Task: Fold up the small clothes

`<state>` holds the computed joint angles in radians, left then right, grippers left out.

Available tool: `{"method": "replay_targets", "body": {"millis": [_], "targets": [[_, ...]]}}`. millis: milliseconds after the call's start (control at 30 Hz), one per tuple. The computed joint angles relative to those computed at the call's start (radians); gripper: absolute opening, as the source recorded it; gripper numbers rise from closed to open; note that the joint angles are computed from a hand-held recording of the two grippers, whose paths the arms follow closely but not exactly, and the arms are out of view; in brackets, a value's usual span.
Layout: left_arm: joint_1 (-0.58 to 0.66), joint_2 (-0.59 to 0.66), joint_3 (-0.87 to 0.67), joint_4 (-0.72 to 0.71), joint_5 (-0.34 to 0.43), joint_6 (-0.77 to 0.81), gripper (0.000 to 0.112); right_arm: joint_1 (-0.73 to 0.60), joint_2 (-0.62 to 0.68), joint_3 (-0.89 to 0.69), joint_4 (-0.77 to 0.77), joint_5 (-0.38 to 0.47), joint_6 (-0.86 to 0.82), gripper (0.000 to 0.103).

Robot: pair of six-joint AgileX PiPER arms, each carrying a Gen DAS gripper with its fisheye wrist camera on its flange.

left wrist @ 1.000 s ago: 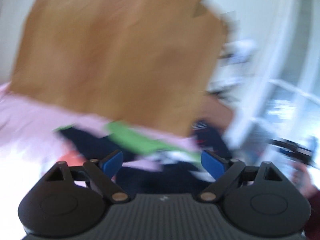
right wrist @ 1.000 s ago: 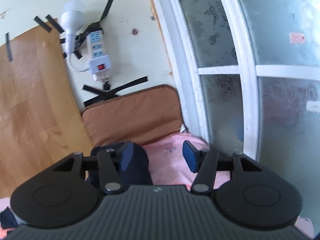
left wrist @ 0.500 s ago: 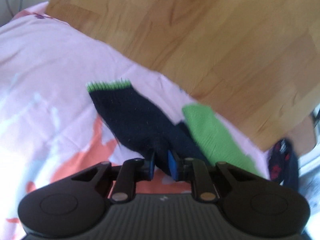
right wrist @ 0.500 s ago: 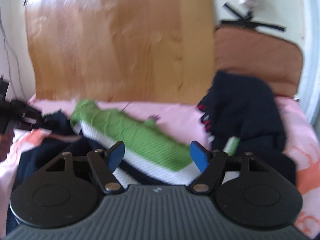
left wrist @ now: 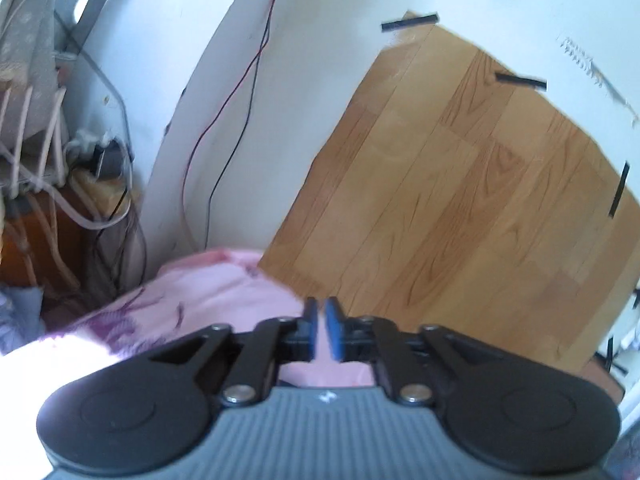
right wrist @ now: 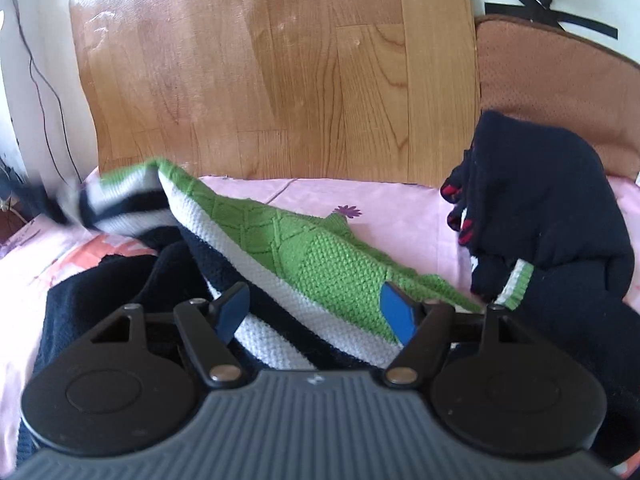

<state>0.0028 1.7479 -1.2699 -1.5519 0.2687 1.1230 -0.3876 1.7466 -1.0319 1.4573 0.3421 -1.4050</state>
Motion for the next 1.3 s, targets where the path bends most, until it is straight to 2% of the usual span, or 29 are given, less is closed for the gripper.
{"method": "replay_targets", "body": {"millis": [33, 133, 267, 333, 433, 467, 500, 533, 567, 600, 633, 667, 767, 800, 900, 933, 1000, 1033, 1067, 1100, 1167, 1200, 1300], "targets": [[0.007, 0.001, 0.017, 0.043, 0.044, -0.02, 0.024, -0.001, -0.004, 0.002, 0.014, 0.01, -0.006, 0.074], [-0.031, 0.029, 0.052, 0.197, 0.128, -0.1, 0.037, -0.011, -0.048, 0.044, 0.077, 0.066, -0.068, 0.074], [-0.133, 0.165, -0.004, 0.324, 0.241, -0.176, 0.038, 0.004, -0.102, 0.081, 0.012, 0.089, -0.018, 0.074], [-0.169, 0.238, -0.049, 0.328, 0.286, -0.169, 0.04, 0.01, -0.127, 0.105, -0.011, 0.086, -0.005, 0.074], [-0.243, 0.357, -0.192, 0.482, 0.298, -0.34, 0.051, 0.009, -0.176, 0.164, -0.039, 0.075, 0.029, 0.074], [-0.253, 0.402, -0.242, 0.509, 0.32, -0.382, 0.052, 0.0, -0.196, 0.189, -0.057, 0.084, 0.047, 0.075], [-0.264, 0.423, -0.26, 0.495, 0.331, -0.385, 0.055, -0.015, -0.214, 0.212, -0.076, 0.102, 0.062, 0.076], [-0.28, 0.42, -0.251, 0.47, 0.308, -0.365, 0.056, -0.029, -0.236, 0.238, -0.098, 0.124, 0.077, 0.077], [-0.297, 0.42, -0.253, 0.477, 0.297, -0.364, 0.054, -0.045, -0.257, 0.263, -0.127, 0.148, 0.094, 0.08], [-0.305, 0.422, -0.274, 0.509, 0.317, -0.4, 0.037, -0.058, -0.277, 0.288, -0.154, 0.166, 0.112, 0.081], [-0.304, 0.436, -0.297, 0.514, 0.372, -0.411, 0.011, -0.07, -0.299, 0.315, -0.181, 0.18, 0.138, 0.082], [-0.307, 0.442, -0.306, 0.513, 0.394, -0.424, 0.006, -0.088, -0.313, 0.338, -0.205, 0.206, 0.17, 0.082], [-0.328, 0.358, -0.174, 0.434, 0.335, -0.292, 0.006, -0.165, -0.314, 0.387, -0.196, 0.344, 0.212, 0.082], [-0.319, 0.322, -0.123, 0.377, 0.34, -0.223, 0.006, -0.171, -0.312, 0.406, -0.166, 0.37, 0.205, 0.083], [-0.267, 0.181, 0.051, 0.199, 0.387, -0.02, 0.006, -0.091, -0.327, 0.445, -0.046, 0.321, 0.157, 0.082], [-0.242, 0.124, 0.114, 0.146, 0.404, 0.044, 0.006, -0.055, -0.32, 0.444, -0.003, 0.297, 0.14, 0.077], [-0.173, -0.012, 0.239, 0.07, 0.45, 0.142, 0.006, -0.003, -0.283, 0.424, 0.058, 0.276, 0.109, 0.055], [-0.128, -0.079, 0.299, 0.042, 0.485, 0.183, 0.006, 0.018, -0.263, 0.407, 0.063, 0.257, 0.102, 0.033], [-0.089, -0.149, 0.355, 0.016, 0.509, 0.214, 0.006, 0.041, -0.251, 0.39, 0.057, 0.234, 0.104, 0.021], [-0.054, -0.209, 0.396, 0.011, 0.529, 0.223, 0.006, 0.03, -0.246, 0.374, 0.036, 0.249, 0.106, 0.02], [0.034, -0.339, 0.484, 0.003, 0.601, 0.241, 0.006, -0.023, -0.266, 0.353, 0.015, 0.321, 0.084, 0.018], [0.092, -0.399, 0.523, 0.01, 0.664, 0.26, 0.006, -0.073, -0.286, 0.346, -0.002, 0.382, 0.07, 0.018], [0.154, -0.564, 0.608, 0.056, 0.776, 0.353, 0.008, -0.248, -0.339, 0.278, -0.116, 0.625, 0.048, 0.019]]}}
